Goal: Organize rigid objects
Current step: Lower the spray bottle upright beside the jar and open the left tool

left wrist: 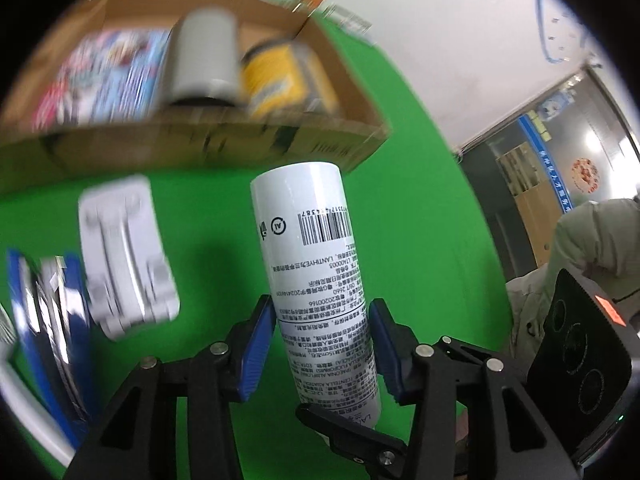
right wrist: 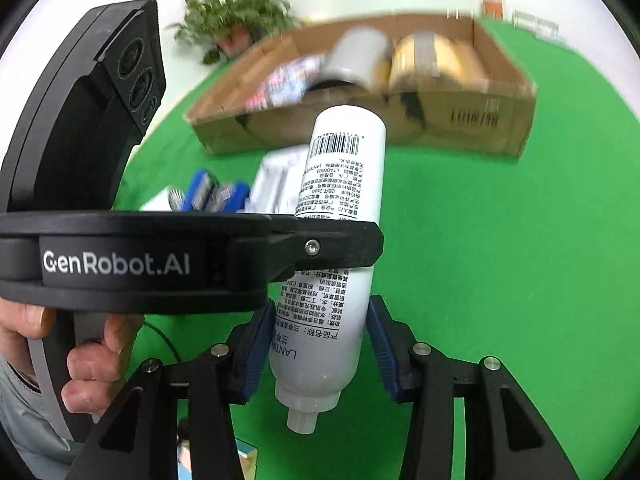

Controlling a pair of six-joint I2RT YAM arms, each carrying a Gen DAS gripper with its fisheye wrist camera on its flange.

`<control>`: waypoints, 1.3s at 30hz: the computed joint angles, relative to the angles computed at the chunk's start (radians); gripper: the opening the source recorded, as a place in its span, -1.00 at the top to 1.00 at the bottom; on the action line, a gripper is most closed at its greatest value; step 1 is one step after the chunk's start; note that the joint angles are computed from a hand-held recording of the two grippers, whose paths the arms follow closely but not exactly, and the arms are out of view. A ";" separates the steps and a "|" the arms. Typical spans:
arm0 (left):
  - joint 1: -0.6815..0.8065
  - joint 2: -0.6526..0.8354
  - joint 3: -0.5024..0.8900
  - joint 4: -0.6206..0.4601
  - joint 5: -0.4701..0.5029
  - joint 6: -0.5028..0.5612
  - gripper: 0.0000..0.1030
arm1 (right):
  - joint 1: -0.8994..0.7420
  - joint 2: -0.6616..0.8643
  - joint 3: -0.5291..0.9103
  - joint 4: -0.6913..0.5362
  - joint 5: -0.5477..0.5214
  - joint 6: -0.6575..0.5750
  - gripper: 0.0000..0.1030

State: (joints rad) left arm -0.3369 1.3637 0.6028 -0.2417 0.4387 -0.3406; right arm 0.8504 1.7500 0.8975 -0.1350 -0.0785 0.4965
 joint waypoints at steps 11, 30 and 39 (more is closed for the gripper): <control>-0.039 -0.068 0.233 -0.134 -0.079 0.081 0.11 | -0.056 -0.173 0.099 -0.135 0.120 -0.089 0.15; 0.052 0.431 0.984 -0.417 0.003 0.129 0.12 | -0.326 0.245 0.954 -0.616 -0.035 -0.337 0.15; 0.079 0.784 1.299 -0.518 0.072 0.123 0.12 | -0.411 0.633 1.401 -0.813 -0.111 -0.375 0.15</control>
